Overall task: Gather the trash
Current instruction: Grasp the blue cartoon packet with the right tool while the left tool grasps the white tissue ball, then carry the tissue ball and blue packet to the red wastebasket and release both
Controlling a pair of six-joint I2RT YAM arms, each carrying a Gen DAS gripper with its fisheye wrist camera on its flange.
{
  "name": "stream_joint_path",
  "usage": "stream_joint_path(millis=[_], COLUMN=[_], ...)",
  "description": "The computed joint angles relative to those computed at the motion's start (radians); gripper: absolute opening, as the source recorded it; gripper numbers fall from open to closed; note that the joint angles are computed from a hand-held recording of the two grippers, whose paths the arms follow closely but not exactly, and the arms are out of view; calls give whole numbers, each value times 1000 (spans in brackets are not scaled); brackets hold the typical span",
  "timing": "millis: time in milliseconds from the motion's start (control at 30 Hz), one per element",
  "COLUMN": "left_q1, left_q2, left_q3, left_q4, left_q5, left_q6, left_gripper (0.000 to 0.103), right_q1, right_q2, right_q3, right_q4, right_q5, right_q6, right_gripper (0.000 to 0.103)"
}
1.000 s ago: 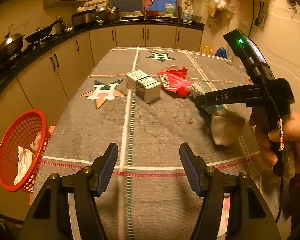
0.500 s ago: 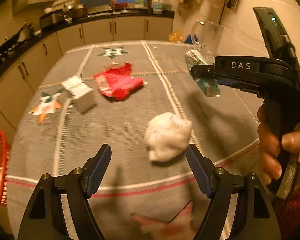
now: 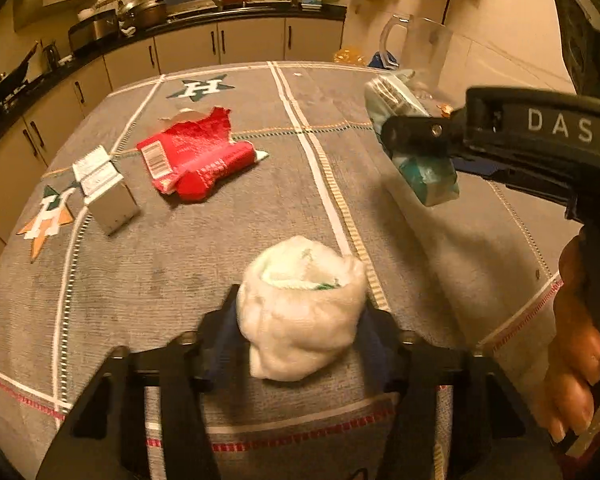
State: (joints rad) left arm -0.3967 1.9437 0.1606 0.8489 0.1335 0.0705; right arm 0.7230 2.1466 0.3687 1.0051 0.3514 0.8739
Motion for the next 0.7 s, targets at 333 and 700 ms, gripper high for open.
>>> stream_joint_path(millis=[333,700], left_q1=[78,301], left_q2=[-101,-262], left_q3=[-99,-148], left_q4=[53,-19], left_q5=[14,96], left_q6=[41,146], left_gripper=[38,38], right_q1=[14,111], right_q2=[29,79], right_q3=[50,152], right_q4=[-52,-122], right_q5=[14,46], right_q6=[-16,-79], right_gripper=[40,41])
